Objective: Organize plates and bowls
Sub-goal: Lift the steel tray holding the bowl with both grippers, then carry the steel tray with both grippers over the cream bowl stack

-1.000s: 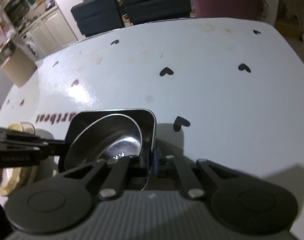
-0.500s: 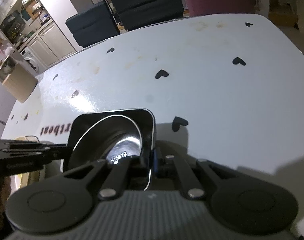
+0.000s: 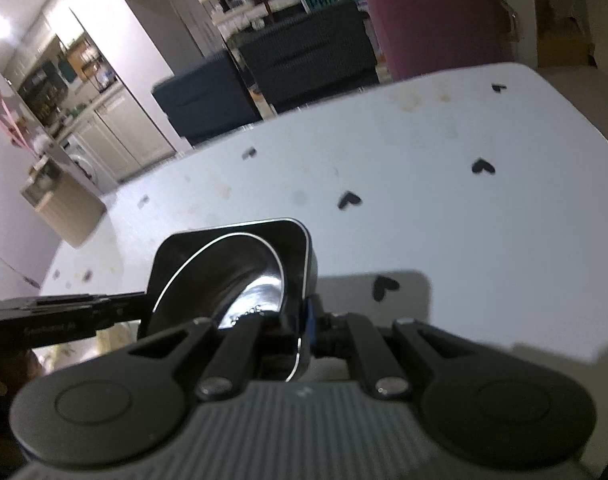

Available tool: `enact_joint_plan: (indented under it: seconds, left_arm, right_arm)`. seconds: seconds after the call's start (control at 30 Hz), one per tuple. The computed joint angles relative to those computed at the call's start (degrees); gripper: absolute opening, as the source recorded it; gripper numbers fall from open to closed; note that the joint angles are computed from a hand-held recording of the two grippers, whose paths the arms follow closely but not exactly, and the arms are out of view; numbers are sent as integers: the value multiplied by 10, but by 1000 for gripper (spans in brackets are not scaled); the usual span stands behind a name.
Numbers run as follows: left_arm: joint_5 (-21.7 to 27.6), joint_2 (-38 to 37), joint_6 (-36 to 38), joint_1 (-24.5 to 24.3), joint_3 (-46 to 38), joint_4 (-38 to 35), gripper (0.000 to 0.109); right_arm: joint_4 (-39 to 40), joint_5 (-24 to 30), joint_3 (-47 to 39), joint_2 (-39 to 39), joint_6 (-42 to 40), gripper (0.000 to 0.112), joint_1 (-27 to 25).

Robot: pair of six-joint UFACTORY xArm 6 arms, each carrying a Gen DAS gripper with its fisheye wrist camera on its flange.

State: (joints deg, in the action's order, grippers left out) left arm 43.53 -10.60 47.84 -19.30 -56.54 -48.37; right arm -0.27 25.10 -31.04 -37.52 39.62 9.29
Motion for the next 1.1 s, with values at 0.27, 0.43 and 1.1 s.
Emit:
enact_joint_plan:
  seconds: [0.27,0.43,1.1]
  left_arm:
    - [48,-53,30,63,13,-46,6]
    - [68,-87,56,103,23,-56,7]
    - [193,-134,77,288,26,-107,6]
  right_arm:
    - [-28,-48,-5,-21,37,6,25]
    - [-31,-82,-17,-8,49,6,42]
    - [-78,-151,-79,76,152,6,110]
